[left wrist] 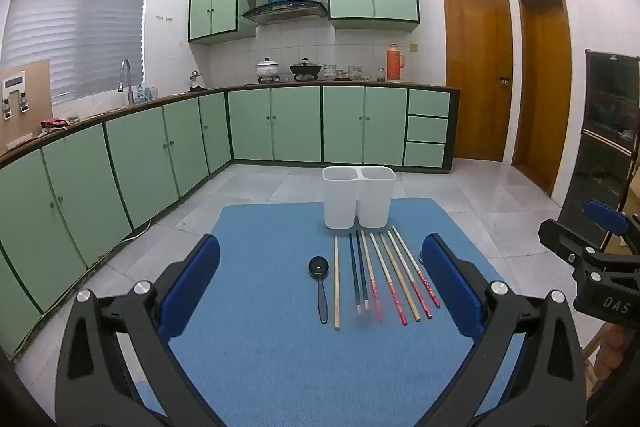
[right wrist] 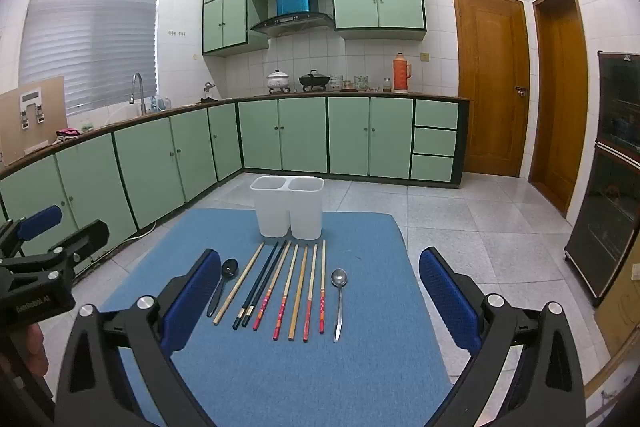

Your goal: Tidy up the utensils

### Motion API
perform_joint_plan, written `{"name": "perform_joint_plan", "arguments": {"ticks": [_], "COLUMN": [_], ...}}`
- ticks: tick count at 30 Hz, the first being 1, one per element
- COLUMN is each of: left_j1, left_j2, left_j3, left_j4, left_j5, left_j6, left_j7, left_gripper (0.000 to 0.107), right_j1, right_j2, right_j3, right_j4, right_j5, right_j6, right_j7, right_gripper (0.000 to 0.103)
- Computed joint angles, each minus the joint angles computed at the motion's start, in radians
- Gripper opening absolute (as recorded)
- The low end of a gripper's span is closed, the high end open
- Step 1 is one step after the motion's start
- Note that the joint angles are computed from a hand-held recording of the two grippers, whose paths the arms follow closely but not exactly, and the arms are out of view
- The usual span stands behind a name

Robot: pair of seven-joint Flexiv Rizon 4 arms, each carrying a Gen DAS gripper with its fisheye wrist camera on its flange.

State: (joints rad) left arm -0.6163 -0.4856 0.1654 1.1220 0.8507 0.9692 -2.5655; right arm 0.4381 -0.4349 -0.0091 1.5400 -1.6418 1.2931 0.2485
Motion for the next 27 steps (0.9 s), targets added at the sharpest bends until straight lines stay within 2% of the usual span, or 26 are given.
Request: {"name": "perform_joint_plan", "arguments": {"ticks": [27], "left_j1": [0.003], "left_j2": [0.005], "left_j3": [-0.001], "left_j4": [0.007], "left_j5": [0.009], "left_j6": [0.011], "left_j7": [-0.01], "left_gripper": [0.098], "right_j1": [-0.002], "right_j2": [0.001], "right_j3": [0.002], "right_j4": [0.0], "right_j5": [-0.005], "right_j6": [0.001], "right_j7": [0.007], "right_gripper": [0.097]}}
